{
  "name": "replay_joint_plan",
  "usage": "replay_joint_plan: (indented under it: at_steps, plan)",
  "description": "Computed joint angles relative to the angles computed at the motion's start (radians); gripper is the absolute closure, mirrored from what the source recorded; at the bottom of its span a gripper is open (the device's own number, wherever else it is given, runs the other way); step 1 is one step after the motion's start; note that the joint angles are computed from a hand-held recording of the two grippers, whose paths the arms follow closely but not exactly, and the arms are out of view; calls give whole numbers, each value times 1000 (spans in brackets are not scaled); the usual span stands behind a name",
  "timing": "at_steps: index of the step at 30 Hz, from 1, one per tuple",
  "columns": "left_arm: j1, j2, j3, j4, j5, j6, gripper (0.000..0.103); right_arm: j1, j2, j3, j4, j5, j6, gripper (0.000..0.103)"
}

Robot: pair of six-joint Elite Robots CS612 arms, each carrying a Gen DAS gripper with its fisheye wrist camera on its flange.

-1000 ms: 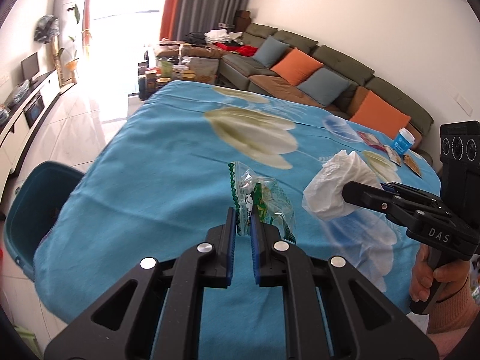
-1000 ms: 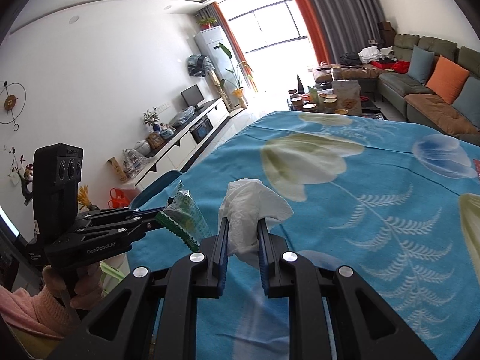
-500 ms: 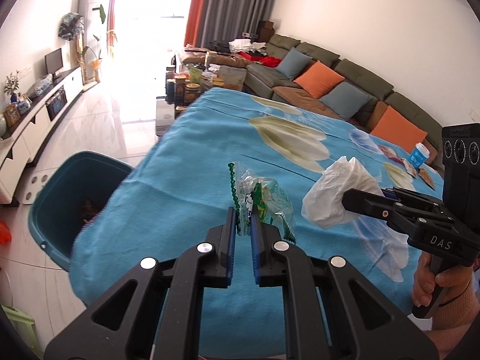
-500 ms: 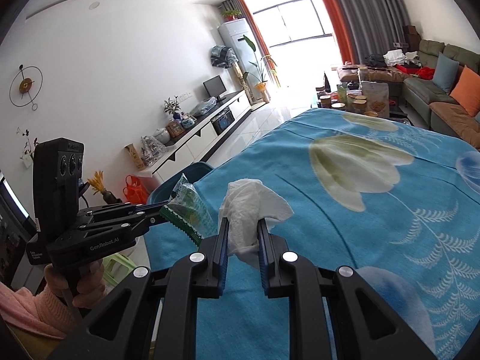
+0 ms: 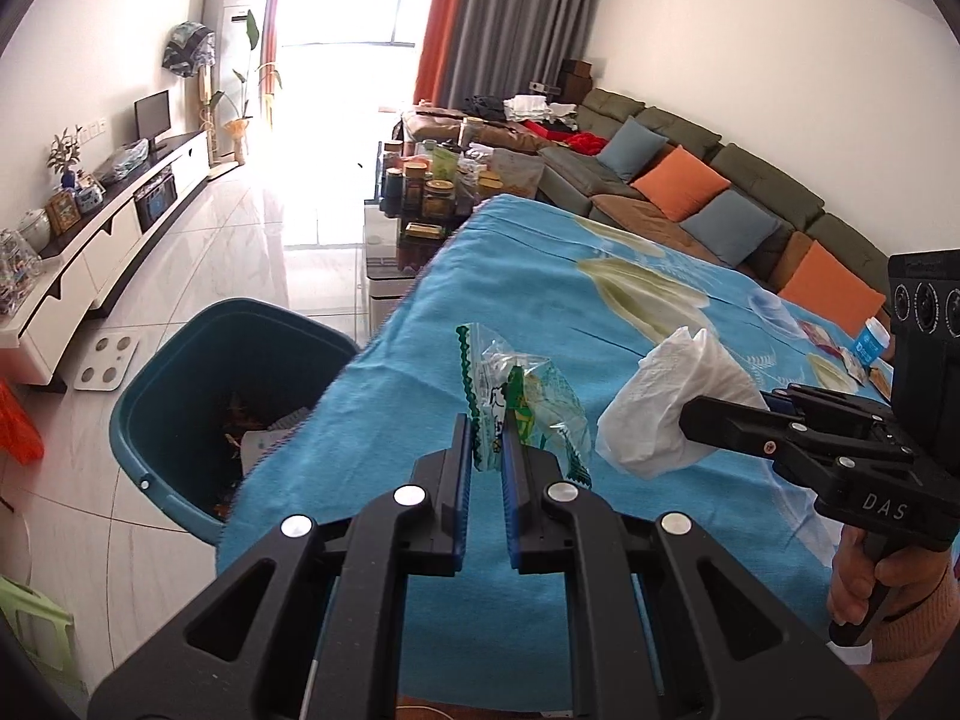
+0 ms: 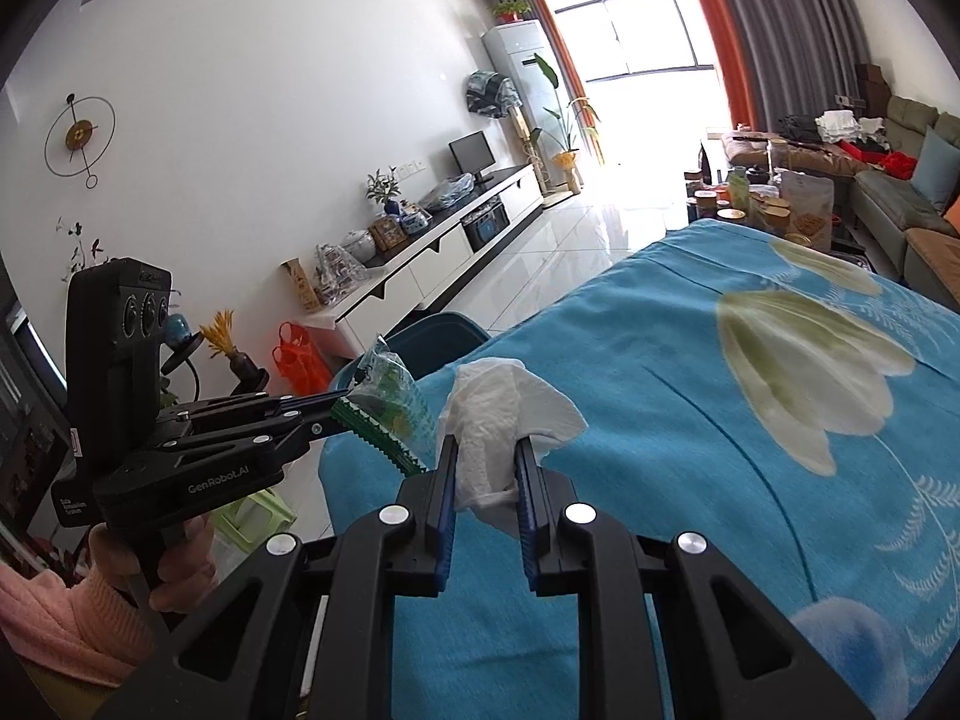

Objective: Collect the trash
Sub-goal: 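Carry the plastic packet and tissue over the teal bin with both tools, then open the left tool over the bin while the right tool releases the tissue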

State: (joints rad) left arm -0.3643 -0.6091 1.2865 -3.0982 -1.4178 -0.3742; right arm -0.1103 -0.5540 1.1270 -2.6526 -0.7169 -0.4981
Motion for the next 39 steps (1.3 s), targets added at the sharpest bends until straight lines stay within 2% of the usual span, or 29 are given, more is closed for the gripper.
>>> replay_joint_plan:
  at_steps: [14,26,35,39]
  plan:
    - [41,-14,31,-2,80,-70,93,53,44,-114,127,6,-87,87]
    - [73,-4,14,35,152,-101,92,103,113,-263,240,-26,-112,86]
    - [97,34,-43,105,156,-127,91,143,180,-400,346,-88,-121,86]
    - [113,52,-64,122,114,-152,90,160,213,-467,407,-122,-118,85]
